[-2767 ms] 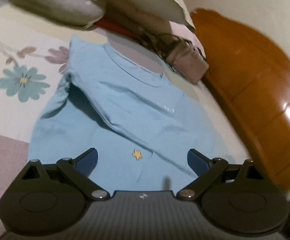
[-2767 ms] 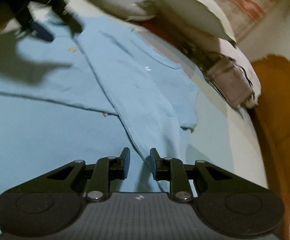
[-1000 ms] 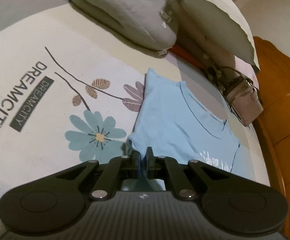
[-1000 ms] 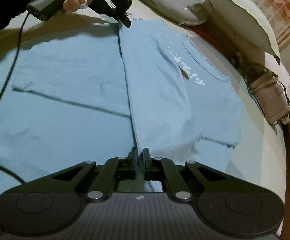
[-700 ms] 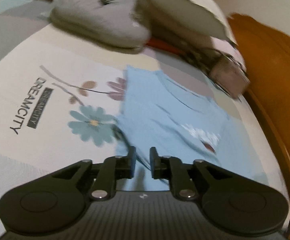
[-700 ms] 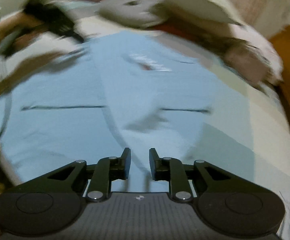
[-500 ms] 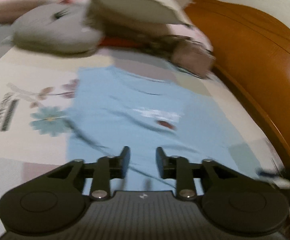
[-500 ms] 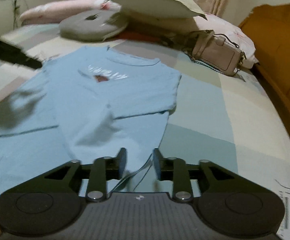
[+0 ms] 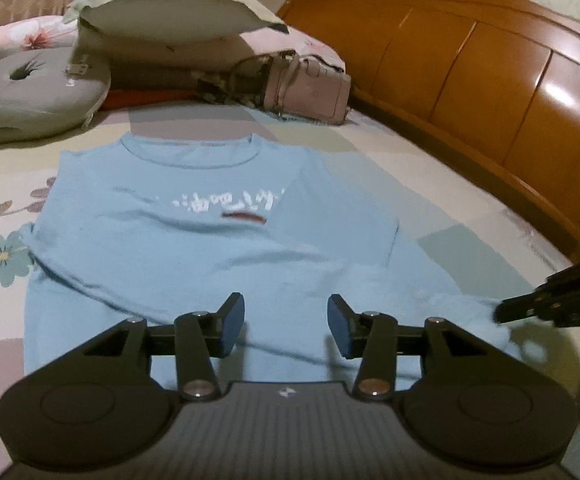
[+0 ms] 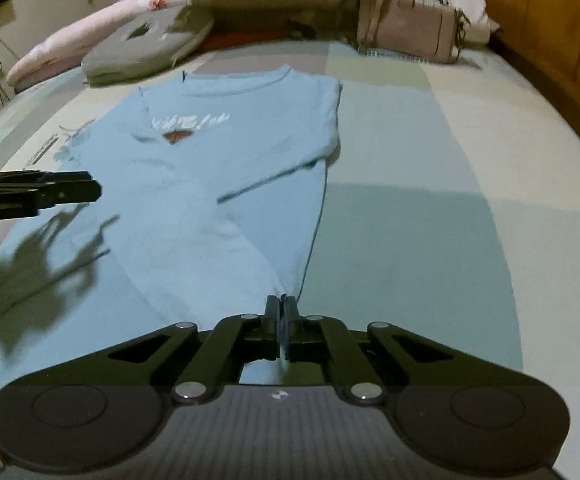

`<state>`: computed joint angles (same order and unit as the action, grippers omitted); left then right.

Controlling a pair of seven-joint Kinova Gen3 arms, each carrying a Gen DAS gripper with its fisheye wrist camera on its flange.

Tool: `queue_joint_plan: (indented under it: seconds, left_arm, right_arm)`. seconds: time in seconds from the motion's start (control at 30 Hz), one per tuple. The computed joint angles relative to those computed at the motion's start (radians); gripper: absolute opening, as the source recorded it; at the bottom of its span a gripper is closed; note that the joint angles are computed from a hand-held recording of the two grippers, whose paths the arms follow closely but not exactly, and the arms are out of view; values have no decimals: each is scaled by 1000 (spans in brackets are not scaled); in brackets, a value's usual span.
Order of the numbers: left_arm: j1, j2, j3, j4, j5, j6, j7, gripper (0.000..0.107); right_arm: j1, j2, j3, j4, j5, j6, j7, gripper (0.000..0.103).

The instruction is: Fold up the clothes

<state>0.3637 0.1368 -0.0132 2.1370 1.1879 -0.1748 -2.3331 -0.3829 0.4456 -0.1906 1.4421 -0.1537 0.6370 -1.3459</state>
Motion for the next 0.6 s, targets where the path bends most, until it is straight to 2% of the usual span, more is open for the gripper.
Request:
queue_joint_plan:
  seconds: [0.07, 0.13, 0.17, 0.27, 0.33, 0.37, 0.43, 0.5, 0.57, 0.6]
  left_arm:
    - [-6, -7, 3, 12, -18, 0, 21, 46]
    - [-3, -17, 9, 25, -29, -26, 28, 49]
    - [-1, -21, 14, 32, -37, -46, 36, 54]
    - [-37, -33, 48, 49, -142, -59, 142, 58]
    - [-58, -39, 59, 55, -205, -51, 205, 58]
    - [-50, -40, 51, 55, -212, -51, 213, 58]
    - [-36, -40, 40, 54, -186, -55, 186, 59]
    - [-40, -44, 44, 58, -199, -57, 200, 59]
    - [-58, -46, 53, 61, -257, -51, 258, 60]
    - [-63, -46, 53, 63, -277, -49, 279, 60]
  right_arm:
    - [-60, -14, 54, 14, 41, 4, -65, 9]
    - [-107, -45, 96, 63, 95, -56, -127, 11]
    - [-108, -61, 89, 95, 111, -97, -133, 12]
    - [-45, -112, -25, 199, 102, -217, -56, 15]
    - [-35, -125, -74, 244, 112, -266, 25, 23]
    - [-55, -119, -73, 254, 141, -284, 51, 25]
    - [-139, -108, -22, 270, 218, -312, 68, 35]
    - [-208, -82, 36, 257, 287, -311, 63, 36]
    - [-204, -58, 32, 231, 302, -296, 89, 36]
    - [-173, -51, 4, 209, 285, -265, 105, 35]
